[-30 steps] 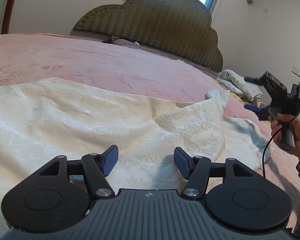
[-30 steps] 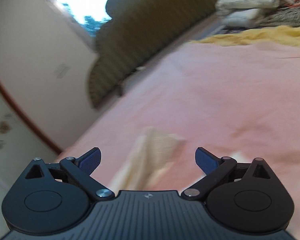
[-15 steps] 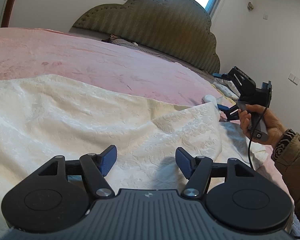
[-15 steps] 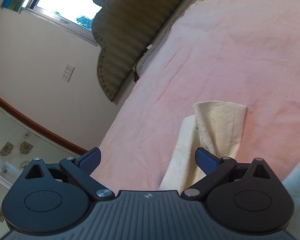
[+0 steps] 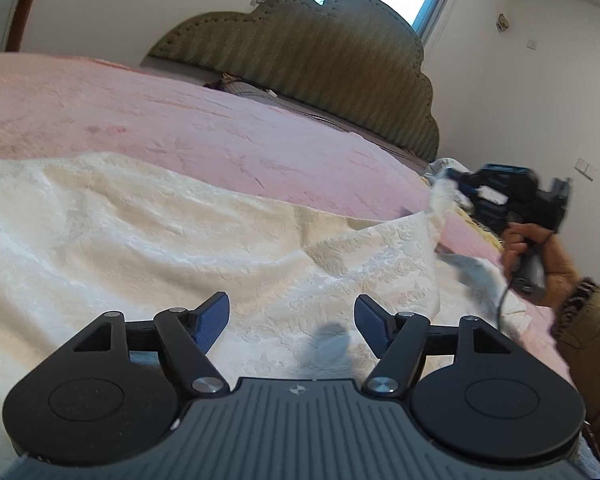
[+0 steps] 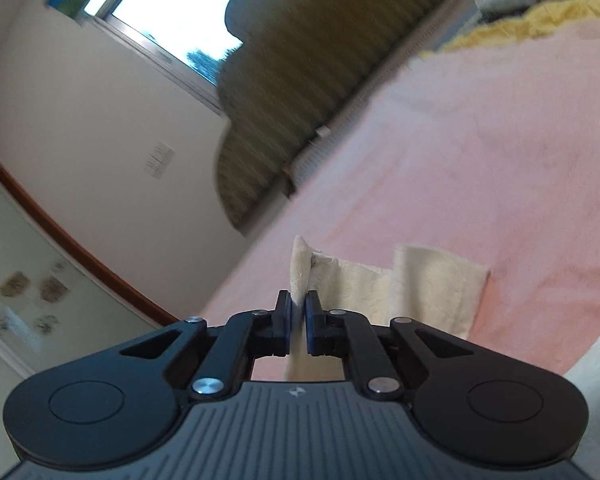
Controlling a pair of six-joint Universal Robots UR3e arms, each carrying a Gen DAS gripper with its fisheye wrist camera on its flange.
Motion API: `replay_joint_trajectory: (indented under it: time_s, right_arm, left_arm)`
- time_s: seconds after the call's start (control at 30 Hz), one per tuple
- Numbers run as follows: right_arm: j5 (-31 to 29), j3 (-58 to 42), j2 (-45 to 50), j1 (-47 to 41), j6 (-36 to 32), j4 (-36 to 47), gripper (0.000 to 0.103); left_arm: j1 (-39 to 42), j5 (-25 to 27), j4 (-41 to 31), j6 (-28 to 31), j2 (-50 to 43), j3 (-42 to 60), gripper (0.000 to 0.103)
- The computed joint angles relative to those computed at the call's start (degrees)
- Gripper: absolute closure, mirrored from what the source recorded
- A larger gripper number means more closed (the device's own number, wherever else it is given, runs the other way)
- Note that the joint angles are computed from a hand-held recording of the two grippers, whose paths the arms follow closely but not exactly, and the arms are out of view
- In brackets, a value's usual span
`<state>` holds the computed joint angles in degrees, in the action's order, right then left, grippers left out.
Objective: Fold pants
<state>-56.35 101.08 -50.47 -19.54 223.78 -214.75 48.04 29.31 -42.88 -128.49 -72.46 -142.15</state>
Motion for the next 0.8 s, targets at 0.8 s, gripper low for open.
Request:
replay_joint_trajectory:
  time_s: [0.8]
  right_arm:
    - [16.0,53.3,-16.8,-27.8,-4.8,-19.0,0.094]
  left_arm:
    - [-21.4,10.0,14.1,-6.0,-6.2,6.7,0.015]
